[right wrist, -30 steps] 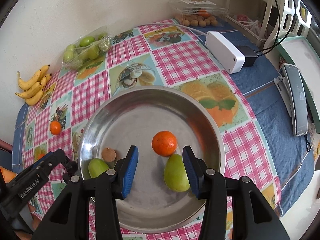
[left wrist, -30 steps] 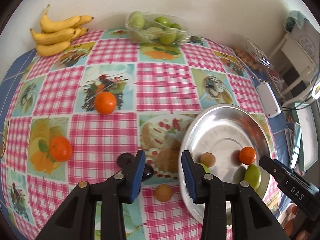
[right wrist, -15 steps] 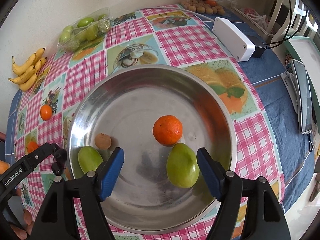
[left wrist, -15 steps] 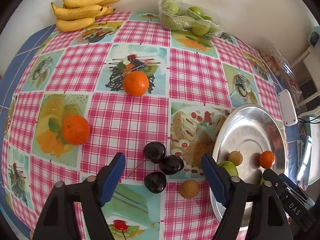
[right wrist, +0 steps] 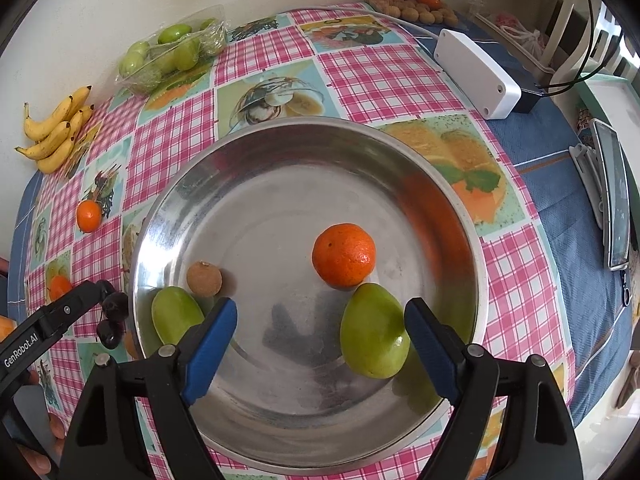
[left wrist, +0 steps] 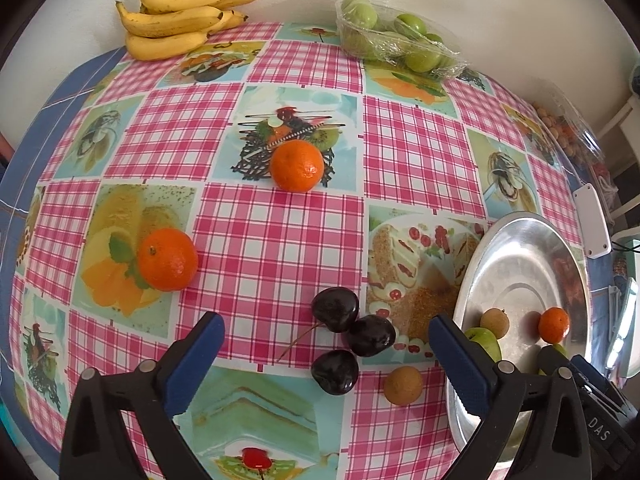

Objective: Organize fruits
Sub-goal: 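Move both open tools away from the bowl toward the fruits on the table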

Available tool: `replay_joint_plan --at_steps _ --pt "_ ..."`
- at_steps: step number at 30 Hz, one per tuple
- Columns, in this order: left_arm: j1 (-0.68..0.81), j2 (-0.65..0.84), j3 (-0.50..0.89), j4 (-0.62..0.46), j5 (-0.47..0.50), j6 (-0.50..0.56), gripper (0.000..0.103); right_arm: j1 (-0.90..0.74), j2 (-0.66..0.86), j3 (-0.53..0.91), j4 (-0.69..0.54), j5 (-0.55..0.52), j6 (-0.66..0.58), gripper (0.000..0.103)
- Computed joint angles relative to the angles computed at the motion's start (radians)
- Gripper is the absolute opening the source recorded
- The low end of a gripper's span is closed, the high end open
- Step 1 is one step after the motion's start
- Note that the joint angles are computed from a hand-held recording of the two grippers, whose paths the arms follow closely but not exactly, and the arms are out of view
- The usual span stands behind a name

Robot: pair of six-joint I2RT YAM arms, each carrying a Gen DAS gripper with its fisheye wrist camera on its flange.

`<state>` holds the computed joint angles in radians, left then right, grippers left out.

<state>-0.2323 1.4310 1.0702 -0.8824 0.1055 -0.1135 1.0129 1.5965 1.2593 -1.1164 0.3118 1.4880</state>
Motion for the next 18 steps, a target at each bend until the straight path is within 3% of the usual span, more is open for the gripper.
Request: replay_joint_plan --at_steps 3,5,6,18 --pt "0.001 -0.005 -0.005 0.006 -0.008 0.004 0.103 -0.001 -0.003 -0.003 0.009 0.007 -0.004 0.087" --pt "-0.001 -0.008 -0.007 0.010 -0.013 0.006 0.103 0.001 -0.006 -0.004 0.012 0.014 -0.007 0.099" --pt "-0.001 -0.010 -0.008 0.012 -0.015 0.007 0.103 0.001 -0.007 -0.005 0.015 0.018 -0.009 0.100" --pt "0.010 -0.035 -0.016 0.016 -0.009 0.016 0.103 0.014 0.004 0.016 0.014 0.050 -0.030 0.101"
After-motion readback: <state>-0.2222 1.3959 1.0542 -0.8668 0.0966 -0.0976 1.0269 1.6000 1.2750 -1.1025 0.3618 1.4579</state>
